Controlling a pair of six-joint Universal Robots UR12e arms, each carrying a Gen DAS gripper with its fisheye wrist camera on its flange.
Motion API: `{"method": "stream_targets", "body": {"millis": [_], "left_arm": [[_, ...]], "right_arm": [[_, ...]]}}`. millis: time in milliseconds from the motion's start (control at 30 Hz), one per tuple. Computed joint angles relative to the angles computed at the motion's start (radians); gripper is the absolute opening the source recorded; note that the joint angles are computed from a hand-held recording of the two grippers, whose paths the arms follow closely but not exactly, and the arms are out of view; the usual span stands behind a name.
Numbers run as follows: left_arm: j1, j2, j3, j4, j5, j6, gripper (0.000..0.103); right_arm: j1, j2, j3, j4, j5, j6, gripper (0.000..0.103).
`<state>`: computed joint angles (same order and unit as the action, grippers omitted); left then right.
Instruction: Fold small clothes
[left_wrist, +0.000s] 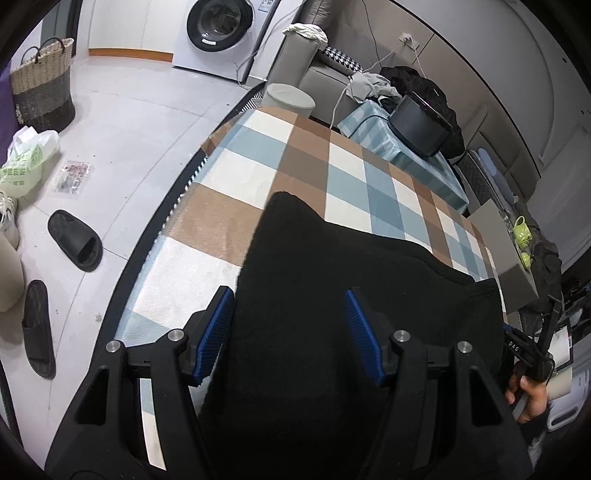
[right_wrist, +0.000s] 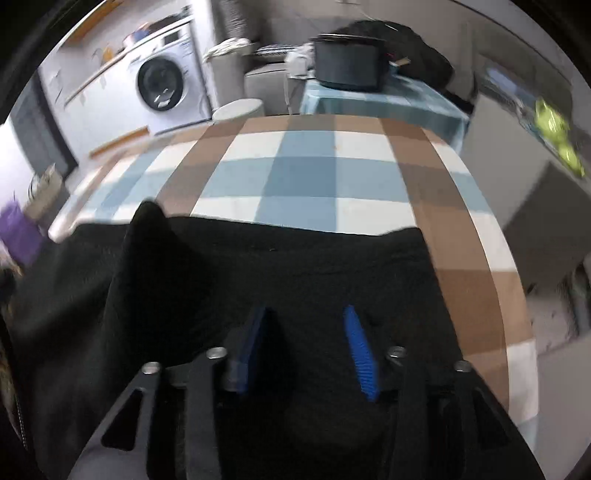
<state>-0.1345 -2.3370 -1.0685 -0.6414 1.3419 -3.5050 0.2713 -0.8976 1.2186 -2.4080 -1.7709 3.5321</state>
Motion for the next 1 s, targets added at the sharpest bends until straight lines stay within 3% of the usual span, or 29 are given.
{"method": "stream_targets", "body": {"millis": [33,67,133,200,267,333,400,467,533,600,700,800,867,900,933,967,1000], "left_arm": [[0.001,0.002,-0.005,0.007,0.002,-0.006,0.059],[0.003,0.003,-0.006,0.006,0.000,-0.010,0.059],[0.005,0.004,-0.009,0.011,0.001,-0.020,0.059],[0.005,0.004,-0.009,0.014,0.006,-0.022,0.059],[0.006,0.003,-0.006,0.018,0.006,-0.021,0.059],[0.005,-0.003,0.005,0.015,0.010,-0.018,0.059],[0.004,-0.013,0.022,0.005,0.011,-0.019,0.059],[0.002,-0.027,0.048,-0.012,0.021,-0.015,0.059],[-0.002,-0.042,0.078,-0.032,0.030,-0.004,0.059],[-0.009,-0.069,0.129,-0.073,0.049,0.026,0.059],[-0.023,-0.116,0.218,-0.148,0.077,0.083,0.059],[-0.046,-0.191,0.356,-0.296,0.166,0.161,0.059],[-0.060,-0.213,0.391,-0.320,0.234,0.192,0.059],[-0.064,-0.216,0.393,-0.311,0.251,0.205,0.057],[-0.065,-0.221,0.405,-0.324,0.252,0.210,0.044],[-0.065,-0.217,0.394,-0.302,0.254,0.210,0.020],[-0.064,-0.213,0.386,-0.290,0.252,0.208,0.009]], "right_arm": [[0.002,0.000,-0.001,0.000,0.000,-0.015,0.023],[0.003,-0.001,0.001,-0.007,-0.004,-0.034,0.004],[0.004,-0.007,0.015,-0.045,-0.011,-0.035,0.003],[-0.004,-0.030,0.065,-0.176,0.019,-0.013,0.002],[-0.011,-0.056,0.118,-0.300,-0.017,0.070,0.002],[-0.024,-0.071,0.134,-0.301,-0.028,0.152,0.002],[-0.034,-0.071,0.127,-0.251,-0.002,0.160,0.003],[-0.035,-0.068,0.115,-0.191,0.000,0.165,0.012],[-0.037,-0.071,0.109,-0.135,-0.003,0.198,0.034],[-0.044,-0.082,0.133,-0.164,0.019,0.232,0.042],[-0.046,-0.095,0.151,-0.171,0.019,0.250,0.045],[-0.044,-0.117,0.182,-0.183,0.013,0.260,0.051],[-0.042,-0.128,0.199,-0.188,0.012,0.260,0.051],[-0.041,-0.133,0.205,-0.187,0.010,0.261,0.051],[-0.040,-0.137,0.211,-0.186,0.005,0.262,0.051],[-0.040,-0.140,0.216,-0.185,0.002,0.263,0.051],[-0.041,-0.145,0.222,-0.184,0.001,0.265,0.051]]}}
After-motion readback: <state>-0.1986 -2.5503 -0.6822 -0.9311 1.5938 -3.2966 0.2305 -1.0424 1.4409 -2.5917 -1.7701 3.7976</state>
